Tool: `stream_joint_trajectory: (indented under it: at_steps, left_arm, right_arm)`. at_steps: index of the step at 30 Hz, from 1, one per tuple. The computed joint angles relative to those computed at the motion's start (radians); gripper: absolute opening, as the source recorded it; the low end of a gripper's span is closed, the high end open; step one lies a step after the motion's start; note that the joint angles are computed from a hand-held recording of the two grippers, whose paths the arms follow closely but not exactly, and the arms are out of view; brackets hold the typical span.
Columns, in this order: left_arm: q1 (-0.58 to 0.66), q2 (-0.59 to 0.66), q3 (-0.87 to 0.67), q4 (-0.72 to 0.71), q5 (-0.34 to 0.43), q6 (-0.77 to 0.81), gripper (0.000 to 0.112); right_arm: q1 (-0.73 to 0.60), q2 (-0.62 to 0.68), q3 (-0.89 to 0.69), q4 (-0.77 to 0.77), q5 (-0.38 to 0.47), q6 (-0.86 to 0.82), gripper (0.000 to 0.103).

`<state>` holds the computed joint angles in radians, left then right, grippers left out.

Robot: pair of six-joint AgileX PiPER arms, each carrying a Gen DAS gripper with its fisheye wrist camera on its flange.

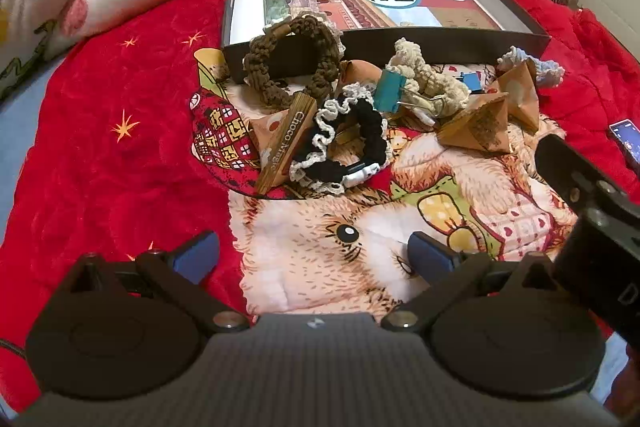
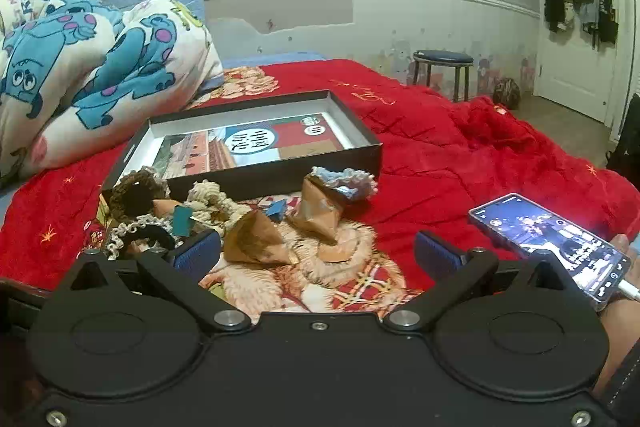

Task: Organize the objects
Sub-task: 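Move both tools toward the pile of items beside the box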

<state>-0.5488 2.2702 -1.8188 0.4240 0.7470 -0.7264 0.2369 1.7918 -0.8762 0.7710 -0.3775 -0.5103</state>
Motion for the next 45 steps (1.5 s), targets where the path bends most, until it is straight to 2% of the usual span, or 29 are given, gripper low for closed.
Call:
stream_joint_trajectory:
  at_steps: [3,6,10,12,14,15,17,19,23,26,29,32,36,39,41,43,45]
  left_arm:
    - [0.001,-0.002,0.014,0.012,-0.02,-0.008,0.103]
    - [-0.003,-0.006,0.034,0.042,-0.042,-0.027,0.103]
    - [-0.009,-0.035,0.111,0.132,-0.142,-0.067,0.103]
    - [-0.009,-0.05,0.158,0.175,-0.205,-0.091,0.103]
    - [-0.001,-0.046,0.151,0.129,-0.213,-0.042,0.103]
    - [0.003,-0.045,0.149,0.107,-0.215,-0.031,0.103]
    - [0.01,-0.054,0.163,0.093,-0.235,-0.03,0.103]
    - [0.003,-0.061,0.173,0.137,-0.239,-0.069,0.103]
    - [0.005,-0.046,0.129,0.097,-0.189,-0.034,0.103]
    - [0.017,-0.048,0.129,0.047,-0.199,-0.004,0.103]
    - [0.024,-0.074,0.177,0.039,-0.268,-0.008,0.103]
    - [0.017,-0.095,0.219,0.111,-0.327,-0.063,0.098]
    - [0.023,-0.126,0.295,0.137,-0.475,-0.057,0.093]
    - [0.009,-0.136,0.329,0.321,-0.534,-0.207,0.088]
    - [0.003,-0.134,0.334,0.437,-0.55,-0.313,0.079]
    - [-0.005,-0.124,0.331,0.545,-0.536,-0.421,0.076]
    - [-0.017,-0.104,0.312,0.631,-0.487,-0.494,0.075]
  right_arm:
    - [0.014,-0.001,-0.015,0.077,0.01,-0.068,0.103]
    - [0.026,-0.008,-0.006,0.047,-0.008,-0.044,0.103]
    - [0.041,-0.002,-0.015,0.072,-0.02,-0.07,0.103]
    - [0.057,0.004,0.01,0.028,-0.089,-0.002,0.103]
    - [0.067,0.015,0.058,-0.074,-0.195,0.136,0.103]
    - [0.067,0.016,0.069,-0.094,-0.219,0.166,0.103]
    - [0.055,0.01,0.056,-0.075,-0.178,0.15,0.103]
    - [0.049,0.01,0.036,-0.012,-0.14,0.091,0.103]
    - [0.045,0.008,0.051,-0.03,-0.157,0.114,0.103]
    - [0.041,0.003,0.046,0.0,-0.142,0.098,0.103]
    - [0.029,0.001,0.038,-0.001,-0.11,0.105,0.103]
    - [0.006,-0.005,0.034,-0.064,-0.055,0.157,0.103]
    - [-0.009,-0.006,0.032,-0.071,-0.033,0.177,0.103]
    - [-0.033,-0.002,0.037,-0.162,-0.028,0.296,0.103]
    - [-0.049,0.001,0.036,-0.217,-0.017,0.365,0.103]
    - [-0.059,0.005,0.028,-0.231,-0.005,0.374,0.103]
    - [-0.071,0.01,0.015,-0.279,0.012,0.415,0.103]
